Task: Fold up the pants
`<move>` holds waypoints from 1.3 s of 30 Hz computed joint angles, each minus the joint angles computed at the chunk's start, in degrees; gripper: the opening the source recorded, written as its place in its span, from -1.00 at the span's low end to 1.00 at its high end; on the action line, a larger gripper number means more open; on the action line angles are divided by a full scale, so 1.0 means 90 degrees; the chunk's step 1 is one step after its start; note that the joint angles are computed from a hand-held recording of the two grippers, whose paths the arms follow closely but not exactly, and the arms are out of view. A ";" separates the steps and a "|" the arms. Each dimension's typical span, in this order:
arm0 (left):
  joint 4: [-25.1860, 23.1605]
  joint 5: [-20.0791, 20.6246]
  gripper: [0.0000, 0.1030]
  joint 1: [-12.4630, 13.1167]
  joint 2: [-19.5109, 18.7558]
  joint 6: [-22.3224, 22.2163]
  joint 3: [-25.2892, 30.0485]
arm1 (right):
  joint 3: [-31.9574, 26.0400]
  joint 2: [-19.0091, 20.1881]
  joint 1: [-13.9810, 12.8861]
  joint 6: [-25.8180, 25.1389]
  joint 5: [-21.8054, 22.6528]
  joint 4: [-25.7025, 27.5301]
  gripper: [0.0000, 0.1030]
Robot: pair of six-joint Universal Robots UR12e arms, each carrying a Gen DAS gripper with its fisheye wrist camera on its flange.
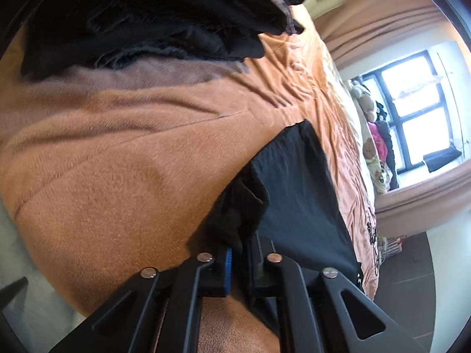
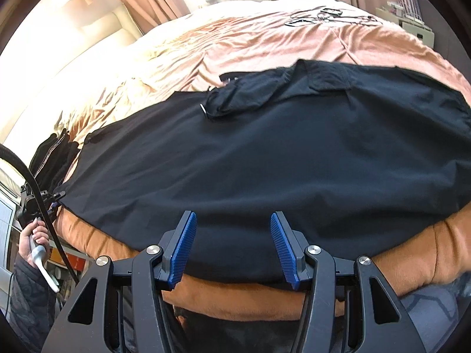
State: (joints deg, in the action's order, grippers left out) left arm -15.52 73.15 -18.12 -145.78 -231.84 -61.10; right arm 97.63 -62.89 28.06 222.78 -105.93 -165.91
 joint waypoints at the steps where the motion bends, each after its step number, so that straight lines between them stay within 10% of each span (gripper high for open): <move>1: 0.0039 0.0001 -0.89 0.0000 0.0011 0.0027 -0.0004 | -0.0043 0.0017 0.0012 0.0004 -0.0047 0.0029 -0.01; 39: 0.0593 -0.0353 -0.90 0.0044 -0.0012 0.0233 0.0295 | -0.1177 0.0640 -0.0049 -0.0446 0.0733 0.1196 -0.68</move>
State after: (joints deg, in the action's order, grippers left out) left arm -10.18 69.97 -17.72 -145.89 -229.74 -58.45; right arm 87.04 -57.12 27.62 218.76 -99.33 -155.15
